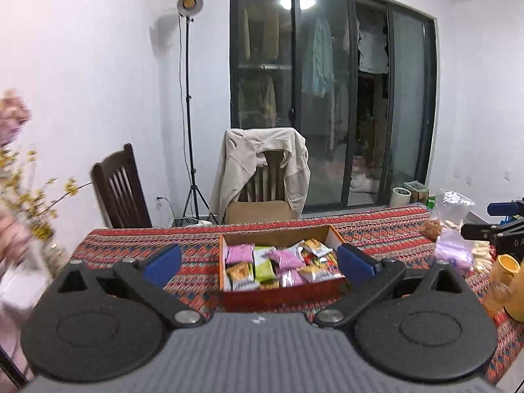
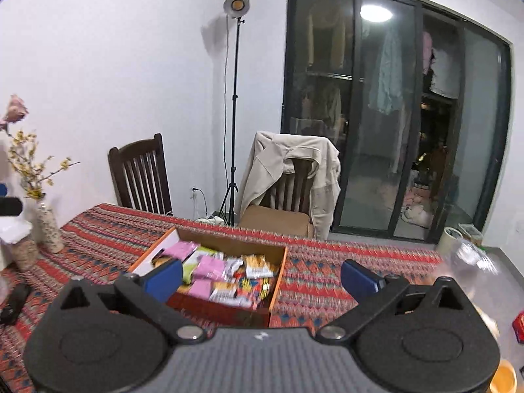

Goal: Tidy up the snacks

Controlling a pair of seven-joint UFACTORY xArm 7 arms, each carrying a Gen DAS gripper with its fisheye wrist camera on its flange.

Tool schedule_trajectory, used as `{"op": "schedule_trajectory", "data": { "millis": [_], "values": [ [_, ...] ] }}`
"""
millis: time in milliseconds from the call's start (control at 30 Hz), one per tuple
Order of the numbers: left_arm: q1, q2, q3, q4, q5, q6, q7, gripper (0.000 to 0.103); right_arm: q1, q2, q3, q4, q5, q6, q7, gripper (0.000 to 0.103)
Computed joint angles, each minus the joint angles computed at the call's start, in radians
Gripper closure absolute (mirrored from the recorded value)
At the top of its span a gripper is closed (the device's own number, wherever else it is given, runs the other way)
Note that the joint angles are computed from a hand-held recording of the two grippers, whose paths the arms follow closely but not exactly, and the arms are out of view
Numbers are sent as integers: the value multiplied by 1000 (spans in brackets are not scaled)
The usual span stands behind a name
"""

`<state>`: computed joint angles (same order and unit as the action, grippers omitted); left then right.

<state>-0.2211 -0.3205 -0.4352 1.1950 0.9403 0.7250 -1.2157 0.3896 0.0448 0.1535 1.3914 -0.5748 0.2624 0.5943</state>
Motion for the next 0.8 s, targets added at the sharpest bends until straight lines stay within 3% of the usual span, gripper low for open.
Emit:
{"op": "schedule_trajectory", "data": {
  "millis": [67,200,400,533,667,733,800],
  "values": [
    [-17,-98,-33,-89,8,12,-55,0,-8,-123,7,-150,-53,-43,78,0],
    [-40,-293,-99,-253,-43,12,-120,0,-82,-359,86,-419,-123,-138,192,0],
    [-90,-582,-221,-489,-139,9,-202,0,-187,-712,233,-764,-115,-267,303,0],
    [-88,-709,-357,-617,-203,2,-301,0,-296,-963,427,-959,-53,-322,419,0],
    [-85,-721,-461,-696,-321,-39,-391,0,-290,-1111,591,-1078,61,-282,535,0],
    [-37,-736,-557,-730,-323,-70,-453,0,-278,-1148,649,-1137,123,-324,595,0],
    [46,-728,-656,-734,-324,-90,-517,0,-326,-1216,783,-1190,200,-384,698,0]
  ]
}}
